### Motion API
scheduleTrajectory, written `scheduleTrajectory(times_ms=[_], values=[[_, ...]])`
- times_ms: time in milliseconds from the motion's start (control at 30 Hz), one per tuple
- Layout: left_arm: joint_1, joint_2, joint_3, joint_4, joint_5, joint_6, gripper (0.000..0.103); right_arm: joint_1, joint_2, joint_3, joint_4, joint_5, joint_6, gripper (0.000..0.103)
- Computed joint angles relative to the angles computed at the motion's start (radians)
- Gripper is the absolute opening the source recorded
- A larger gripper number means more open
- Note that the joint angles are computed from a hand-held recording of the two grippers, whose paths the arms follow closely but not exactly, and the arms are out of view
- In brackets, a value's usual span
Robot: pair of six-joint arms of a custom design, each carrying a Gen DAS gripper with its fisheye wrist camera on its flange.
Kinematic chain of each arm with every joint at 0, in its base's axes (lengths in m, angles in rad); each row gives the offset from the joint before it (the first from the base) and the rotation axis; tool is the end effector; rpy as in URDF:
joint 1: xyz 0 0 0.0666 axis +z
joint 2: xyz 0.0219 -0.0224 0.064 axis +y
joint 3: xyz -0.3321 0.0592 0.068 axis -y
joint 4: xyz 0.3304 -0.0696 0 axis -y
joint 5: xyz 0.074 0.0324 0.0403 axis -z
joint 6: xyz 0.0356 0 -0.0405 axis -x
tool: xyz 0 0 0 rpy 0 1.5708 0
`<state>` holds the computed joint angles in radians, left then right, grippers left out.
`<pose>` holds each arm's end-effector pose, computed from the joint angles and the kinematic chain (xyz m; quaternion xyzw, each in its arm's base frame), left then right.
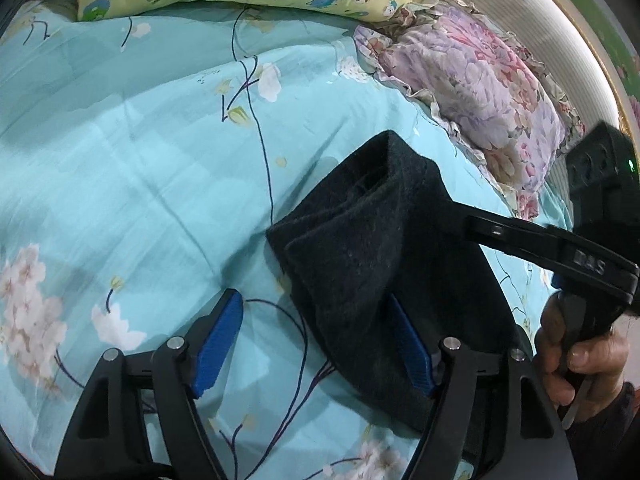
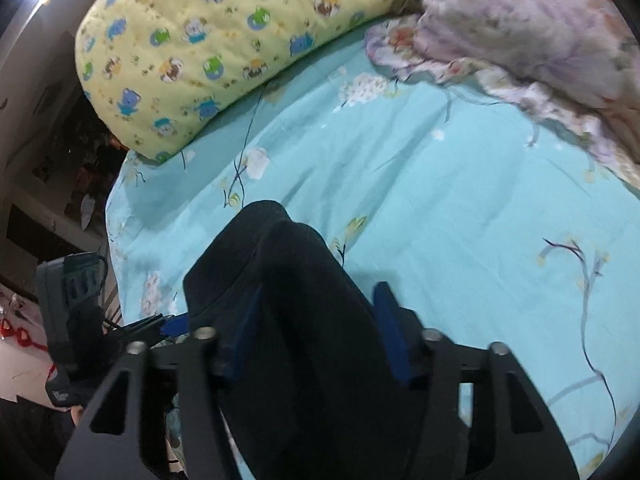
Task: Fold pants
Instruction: 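Grasp the folded pants end with the left tool while the right tool grasps beside it, then lift the pants end and fold it over the bundle with both tools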
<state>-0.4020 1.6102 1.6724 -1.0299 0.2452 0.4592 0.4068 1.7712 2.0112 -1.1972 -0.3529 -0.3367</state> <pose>0.4512 -0.2016 0.3908 0.0092 0.9484 -0.2292 0.2191 0.4887 0.2235 0.4331 -0.0859 0.9361 0.2639 0.2162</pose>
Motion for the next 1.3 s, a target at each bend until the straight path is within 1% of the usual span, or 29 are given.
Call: scheduleTrajectory(times_ms=[33, 67, 133, 167, 200, 233, 300, 367, 500, 600, 733, 867, 967, 1133, 1300], values=[[-0.004, 0.003, 0.001, 0.009, -0.011, 0.004, 0.073, 0.0, 0.017, 0.022, -0.013, -0.006, 0.008, 0.042], [-0.005, 0.002, -0.002, 0.019, -0.019, 0.01, 0.073, 0.002, 0.03, 0.039, -0.025, -0.007, 0.016, 0.039], [-0.01, 0.005, -0.002, 0.037, -0.04, 0.028, 0.065, 0.002, 0.039, 0.047, -0.025, -0.014, 0.017, 0.025], [-0.011, 0.008, 0.003, 0.041, -0.031, 0.027, 0.05, 0.001, 0.032, 0.036, -0.016, -0.015, 0.014, 0.024], [-0.008, 0.016, 0.012, 0.04, 0.011, 0.023, 0.035, -0.001, 0.016, 0.012, 0.006, -0.012, 0.008, 0.02], [-0.009, 0.02, 0.022, 0.031, 0.02, 0.029, 0.035, -0.006, -0.005, -0.02, 0.036, -0.026, -0.005, 0.018], [-0.019, 0.012, 0.034, 0.029, 0.008, 0.026, 0.03, -0.015, -0.044, -0.072, 0.083, -0.047, -0.03, 0.016], [-0.03, -0.006, 0.04, 0.036, 0.001, 0.016, 0.029, -0.025, -0.096, -0.136, 0.139, -0.073, -0.052, 0.015], [-0.048, -0.044, 0.058, 0.035, 0.012, 0.015, 0.028, -0.03, -0.179, -0.21, 0.202, -0.079, -0.082, 0.015], [-0.07, -0.06, 0.085, 0.023, 0.015, 0.006, 0.028, -0.033, -0.254, -0.27, 0.243, -0.071, -0.104, 0.015], [-0.123, -0.083, 0.121, 0.006, 0.001, -0.011, 0.028, -0.037, -0.366, -0.361, 0.282, -0.045, -0.131, 0.015], [-0.197, -0.098, 0.162, -0.009, -0.033, -0.04, 0.027, -0.054, -0.496, -0.479, 0.342, -0.021, -0.177, 0.014], [-0.253, -0.099, 0.191, -0.017, -0.044, -0.06, 0.027, -0.073, -0.586, -0.56, 0.368, -0.007, -0.202, 0.014], [-0.36, -0.106, 0.214, -0.014, -0.047, -0.098, 0.027, -0.119, -0.744, -0.694, 0.388, 0.008, -0.241, 0.011], [-0.487, -0.087, 0.24, -0.022, -0.064, -0.142, 0.027, -0.194, -0.92, -0.842, 0.4, -0.002, -0.296, 0.01]])
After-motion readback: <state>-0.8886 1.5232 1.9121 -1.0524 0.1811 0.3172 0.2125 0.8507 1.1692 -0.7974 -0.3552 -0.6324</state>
